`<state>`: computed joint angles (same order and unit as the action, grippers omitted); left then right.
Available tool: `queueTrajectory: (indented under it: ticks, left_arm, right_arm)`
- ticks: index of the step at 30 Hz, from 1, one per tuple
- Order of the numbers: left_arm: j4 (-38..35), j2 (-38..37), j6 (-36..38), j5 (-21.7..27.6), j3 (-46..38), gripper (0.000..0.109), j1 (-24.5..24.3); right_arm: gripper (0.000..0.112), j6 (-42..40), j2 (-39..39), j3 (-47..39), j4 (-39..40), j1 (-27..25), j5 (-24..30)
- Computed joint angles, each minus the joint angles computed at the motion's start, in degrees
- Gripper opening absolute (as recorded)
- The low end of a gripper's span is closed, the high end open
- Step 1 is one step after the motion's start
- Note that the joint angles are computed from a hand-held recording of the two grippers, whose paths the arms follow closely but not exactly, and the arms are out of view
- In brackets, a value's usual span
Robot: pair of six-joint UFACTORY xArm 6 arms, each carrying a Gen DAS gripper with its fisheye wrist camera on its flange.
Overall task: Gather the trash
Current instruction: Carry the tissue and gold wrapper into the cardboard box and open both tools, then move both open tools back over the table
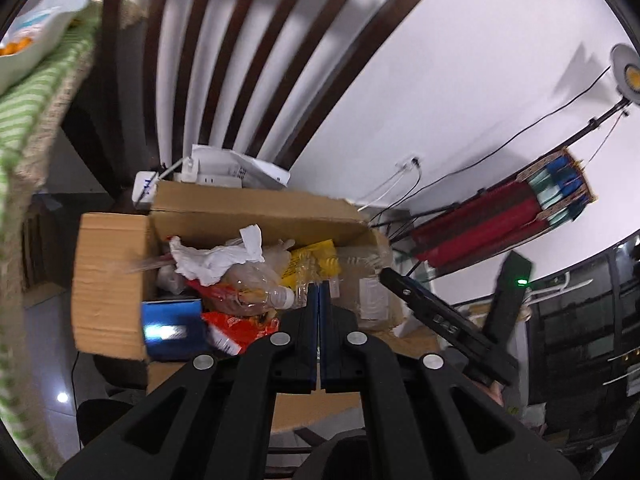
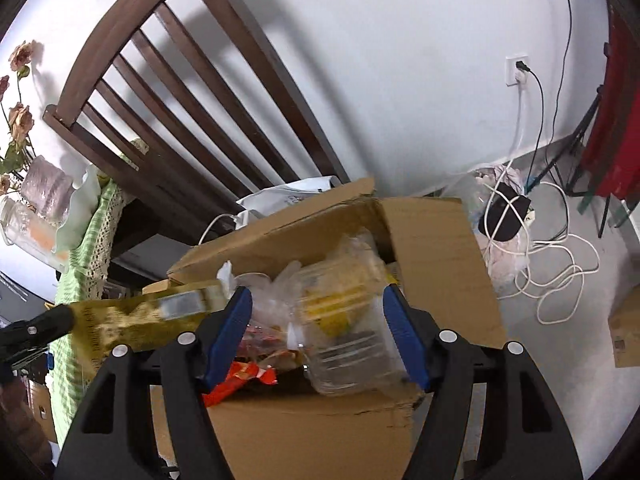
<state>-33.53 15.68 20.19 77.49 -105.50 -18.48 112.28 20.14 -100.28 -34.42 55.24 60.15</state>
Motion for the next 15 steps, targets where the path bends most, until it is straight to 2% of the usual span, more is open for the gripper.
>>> queueTrajectory:
  ticks: [3, 5, 6, 8, 11, 15]
  left_arm:
    - [1.39, 4.34, -0.73, -3.13, -1.59, 0.000, -2.26]
    - [6.35, 8.07, -4.60, -3.71, -4.76, 0.017, -3.48]
    - [8.91, 9.70, -6.76, -3.65, -6.28, 0.021, -3.84]
    - [10.22, 11.71, -7.86, -3.37, -8.32, 0.021, -3.56]
    - [10.07, 10.91, -6.46, -4.98, -7.45, 0.025, -2.78]
    - [10.42, 9.71, -5.62, -5.65, -6.74, 0.028, -1.64]
  right_arm:
    - [0.066, -1.03, -0.43, 0.82, 0.45, -0.48, -1.17]
    - [0.066, -2.56, 0.23, -0.13, 0.93, -0.67, -1.49]
    - [0.066, -3.06, 0.52, -0.53, 1.04, -0.68, -1.66]
    - [0.066, -4.46, 1.69, -2.13, 1.42, -0.60, -1.44]
    - [0.066, -6.68, 3.88, -4.92, 2.67, -0.55, -0.31]
    - [0.066, -9.63, 7.62, -11.08, 3.22, -0.25, 3.54]
